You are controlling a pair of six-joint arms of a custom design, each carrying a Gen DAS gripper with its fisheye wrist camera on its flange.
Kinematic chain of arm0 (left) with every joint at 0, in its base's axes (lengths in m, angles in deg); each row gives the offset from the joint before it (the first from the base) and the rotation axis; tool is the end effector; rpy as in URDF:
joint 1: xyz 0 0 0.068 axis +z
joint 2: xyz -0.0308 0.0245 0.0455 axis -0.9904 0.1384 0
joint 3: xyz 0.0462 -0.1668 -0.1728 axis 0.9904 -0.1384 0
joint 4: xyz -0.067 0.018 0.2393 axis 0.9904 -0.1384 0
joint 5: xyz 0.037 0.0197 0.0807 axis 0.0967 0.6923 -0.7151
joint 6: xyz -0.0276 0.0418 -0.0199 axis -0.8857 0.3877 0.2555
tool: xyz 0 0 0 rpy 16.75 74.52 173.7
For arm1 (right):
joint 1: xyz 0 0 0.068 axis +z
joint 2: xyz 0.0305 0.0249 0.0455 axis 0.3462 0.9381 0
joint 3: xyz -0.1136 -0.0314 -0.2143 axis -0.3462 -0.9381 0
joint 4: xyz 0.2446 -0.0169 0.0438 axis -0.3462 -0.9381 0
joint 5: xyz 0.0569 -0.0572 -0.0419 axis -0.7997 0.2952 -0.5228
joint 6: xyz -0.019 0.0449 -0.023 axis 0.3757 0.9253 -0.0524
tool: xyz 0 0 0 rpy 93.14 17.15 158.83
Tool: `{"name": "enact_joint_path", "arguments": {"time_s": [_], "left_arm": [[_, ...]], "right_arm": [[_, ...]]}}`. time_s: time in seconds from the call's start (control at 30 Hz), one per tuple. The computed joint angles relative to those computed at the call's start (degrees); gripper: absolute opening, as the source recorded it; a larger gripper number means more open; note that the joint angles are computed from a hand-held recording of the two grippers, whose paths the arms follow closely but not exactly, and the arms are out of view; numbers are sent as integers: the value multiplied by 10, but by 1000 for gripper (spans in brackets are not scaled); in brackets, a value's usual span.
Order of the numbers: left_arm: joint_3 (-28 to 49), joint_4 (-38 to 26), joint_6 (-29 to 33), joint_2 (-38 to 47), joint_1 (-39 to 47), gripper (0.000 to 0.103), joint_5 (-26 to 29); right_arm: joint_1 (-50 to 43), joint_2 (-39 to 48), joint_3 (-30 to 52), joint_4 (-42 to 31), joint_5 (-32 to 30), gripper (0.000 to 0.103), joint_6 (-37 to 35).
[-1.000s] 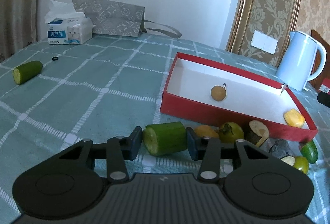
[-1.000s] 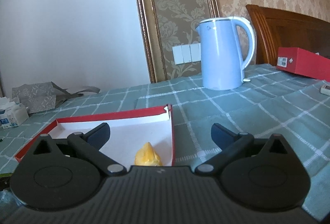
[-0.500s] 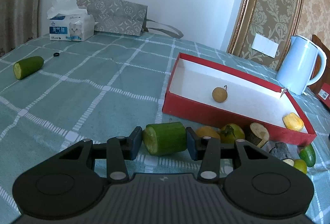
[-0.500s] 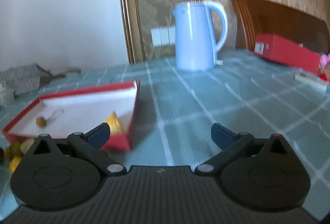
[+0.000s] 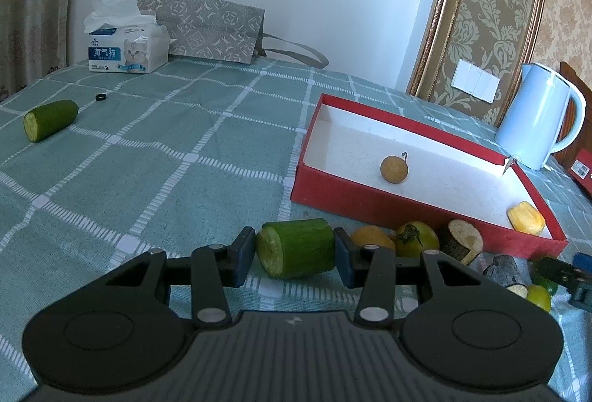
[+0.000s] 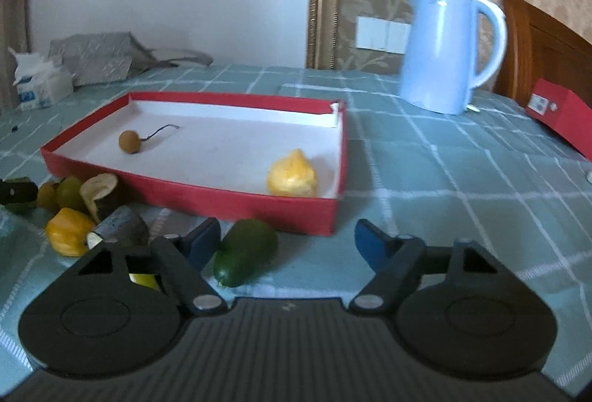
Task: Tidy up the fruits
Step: 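Grasp the green chili with the right tool while the left tool lifts the cucumber chunk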
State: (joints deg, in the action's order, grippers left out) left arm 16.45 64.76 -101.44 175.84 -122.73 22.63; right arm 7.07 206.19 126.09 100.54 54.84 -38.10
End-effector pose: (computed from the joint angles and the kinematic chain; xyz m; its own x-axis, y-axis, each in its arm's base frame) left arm 0.2481 -0.1795 -0.0056 -0.4238 -0.3831 -0.8208 -0.4143 0.8878 -0.2004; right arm 0.3608 -0.0653 -0.0250 -0.4658 -0.2424 -0.8510 -0.4317 0.9018 -0.0206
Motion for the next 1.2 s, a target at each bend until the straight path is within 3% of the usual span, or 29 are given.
{"name": "enact_joint_path", "arguments": {"time_s": [0.1, 0.3, 0.7, 1.07, 1.2], "left_arm": [[0, 1, 0, 1, 0, 45, 0], [0, 1, 0, 1, 0, 45, 1], [1, 0, -1, 1, 0, 45, 1], [1, 1, 0, 1, 0, 45, 1], [1, 2, 1, 3, 0, 45, 1]], "right_arm": [[12, 1, 7, -19, 6, 73, -2], [9, -3, 14, -68, -32, 43, -22], [-31, -11, 2, -58, -68, 47, -12], [4, -1, 21, -74, -37, 46, -18], [10, 4, 40, -97, -49, 33, -13]]}}
